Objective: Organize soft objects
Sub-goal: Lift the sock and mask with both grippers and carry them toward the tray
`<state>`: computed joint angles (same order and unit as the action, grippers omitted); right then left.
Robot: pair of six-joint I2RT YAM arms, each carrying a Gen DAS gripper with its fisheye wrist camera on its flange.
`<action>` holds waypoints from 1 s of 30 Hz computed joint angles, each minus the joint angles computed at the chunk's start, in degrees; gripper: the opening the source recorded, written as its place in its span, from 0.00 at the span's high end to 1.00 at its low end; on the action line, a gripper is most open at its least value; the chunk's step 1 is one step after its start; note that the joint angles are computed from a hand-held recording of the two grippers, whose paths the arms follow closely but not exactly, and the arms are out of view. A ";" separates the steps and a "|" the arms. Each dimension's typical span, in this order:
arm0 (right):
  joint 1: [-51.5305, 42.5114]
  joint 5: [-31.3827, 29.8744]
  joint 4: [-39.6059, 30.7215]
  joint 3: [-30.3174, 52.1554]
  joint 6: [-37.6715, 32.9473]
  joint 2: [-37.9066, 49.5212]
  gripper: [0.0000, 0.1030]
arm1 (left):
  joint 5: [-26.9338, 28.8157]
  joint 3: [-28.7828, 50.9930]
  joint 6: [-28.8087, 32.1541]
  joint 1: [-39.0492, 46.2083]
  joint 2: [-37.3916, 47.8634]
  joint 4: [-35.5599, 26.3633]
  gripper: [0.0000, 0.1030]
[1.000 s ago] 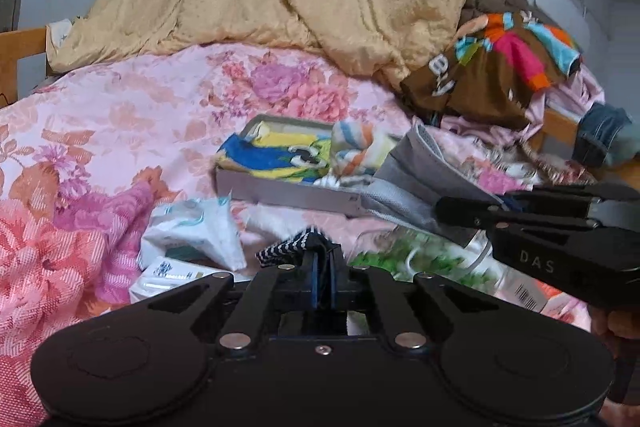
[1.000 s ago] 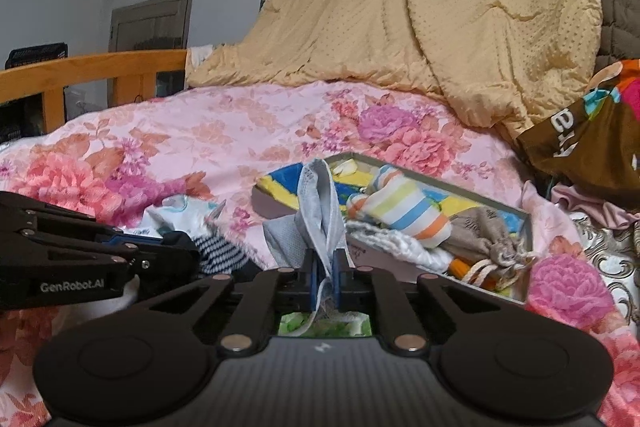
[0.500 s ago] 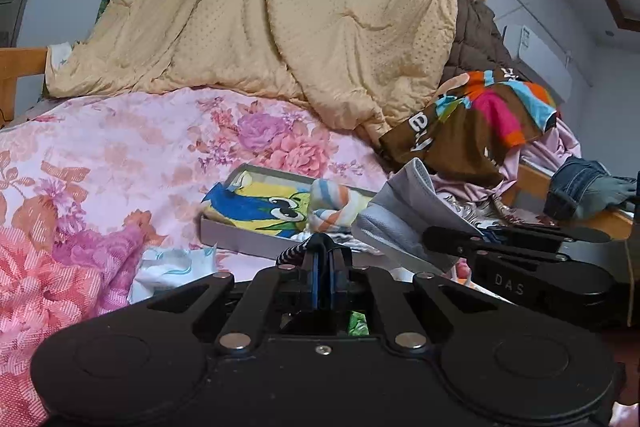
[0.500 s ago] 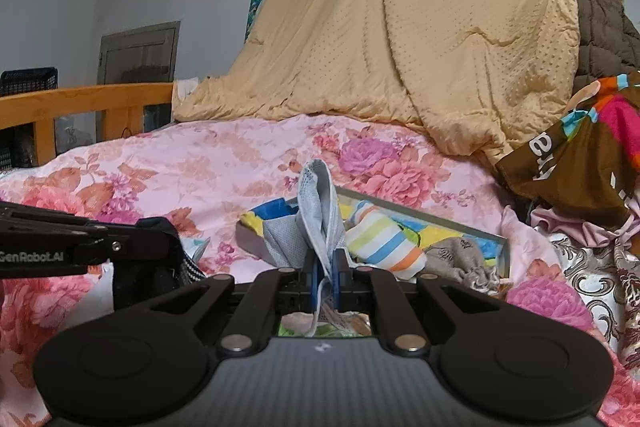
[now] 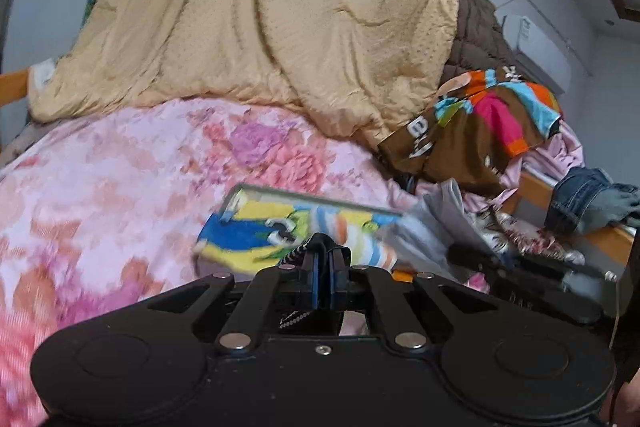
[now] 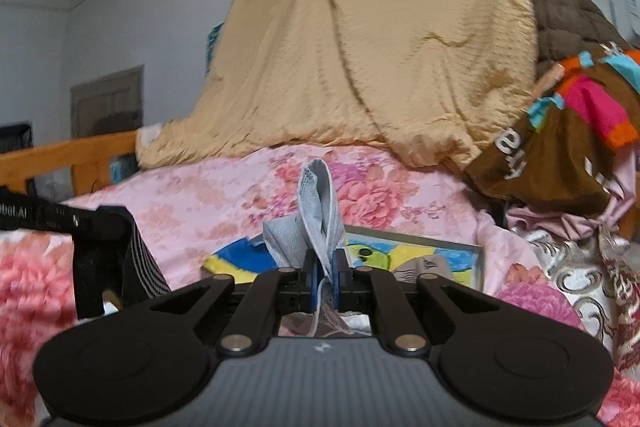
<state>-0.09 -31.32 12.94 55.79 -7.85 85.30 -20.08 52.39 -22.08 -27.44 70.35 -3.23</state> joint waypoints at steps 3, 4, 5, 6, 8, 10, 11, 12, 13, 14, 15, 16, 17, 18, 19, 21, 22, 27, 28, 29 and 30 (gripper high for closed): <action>-1.21 -0.07 1.03 1.04 1.91 1.25 0.93 | 3.93 5.27 0.66 2.41 2.77 -1.21 0.96; -1.60 -0.27 1.27 1.40 2.61 1.67 0.93 | 4.93 6.87 0.57 3.04 3.65 -1.56 0.96; -1.90 -0.36 1.56 1.73 3.19 2.10 0.93 | 6.24 8.47 0.43 3.72 4.55 -1.87 0.96; -2.10 -0.33 1.91 1.96 3.61 2.46 0.93 | 7.36 9.70 0.28 4.19 5.29 -2.06 0.96; -2.28 -0.10 2.69 2.03 4.18 2.88 0.93 | 9.70 12.22 -0.71 5.10 6.98 -2.28 0.96; -2.36 -0.13 2.93 3.43 5.23 4.27 0.93 | 11.74 13.82 -2.30 5.70 8.50 -2.04 0.96; -2.30 -0.22 2.46 4.62 5.99 5.16 0.93 | 12.18 14.54 -2.91 5.84 9.50 -1.49 0.96; -2.38 -0.46 2.42 6.10 7.35 6.43 0.93 | 12.39 15.40 -3.06 5.91 10.62 -1.15 0.96; -2.34 -0.19 2.35 7.69 8.83 7.73 0.93 | 12.24 16.79 -3.01 5.83 12.23 -1.10 0.96; -2.45 -0.29 1.58 9.94 10.49 9.40 0.93 | 11.94 18.42 -3.06 5.69 13.91 -1.32 0.96; -2.66 -0.72 0.69 11.88 11.91 10.82 0.93 | 12.04 19.95 -3.03 5.65 15.57 -1.22 0.96; -2.85 -0.98 0.12 13.31 12.93 12.00 0.93 | 11.96 21.65 -2.81 5.58 17.24 -1.37 0.96; -3.01 -1.05 -0.63 14.84 13.54 13.22 0.93 | 11.49 23.68 -2.59 5.41 19.07 -1.95 0.96; -3.16 -1.03 -1.51 16.46 13.76 14.44 0.93 | 11.18 25.69 -2.38 5.26 20.79 -2.48 0.96; -3.32 -1.02 -2.05 17.94 13.70 15.70 0.93 | 11.09 27.52 -2.06 5.21 22.39 -2.63 0.96; -3.50 -0.69 -2.86 21.20 13.77 18.20 0.93 | 10.68 31.46 -1.44 5.00 25.66 -2.87 0.96; -3.53 -0.63 -3.23 22.82 14.27 19.40 0.93 | 10.54 33.69 -1.13 4.92 27.41 -2.94 0.96; -3.97 -0.52 -4.92 31.60 17.03 26.30 0.93 | 9.27 45.51 0.15 4.62 36.26 -3.23 0.95; -4.06 -0.56 -5.91 33.93 17.56 28.00 0.93 | 9.14 47.96 0.18 4.64 38.13 -3.38 0.95; -4.13 -0.78 -6.90 35.96 18.23 29.46 0.93 | 8.95 50.71 0.25 4.67 40.30 -3.59 0.95; -4.22 -1.02 -8.22 38.44 19.03 31.19 0.93 | 8.56 53.36 0.27 4.67 42.50 -3.89 0.95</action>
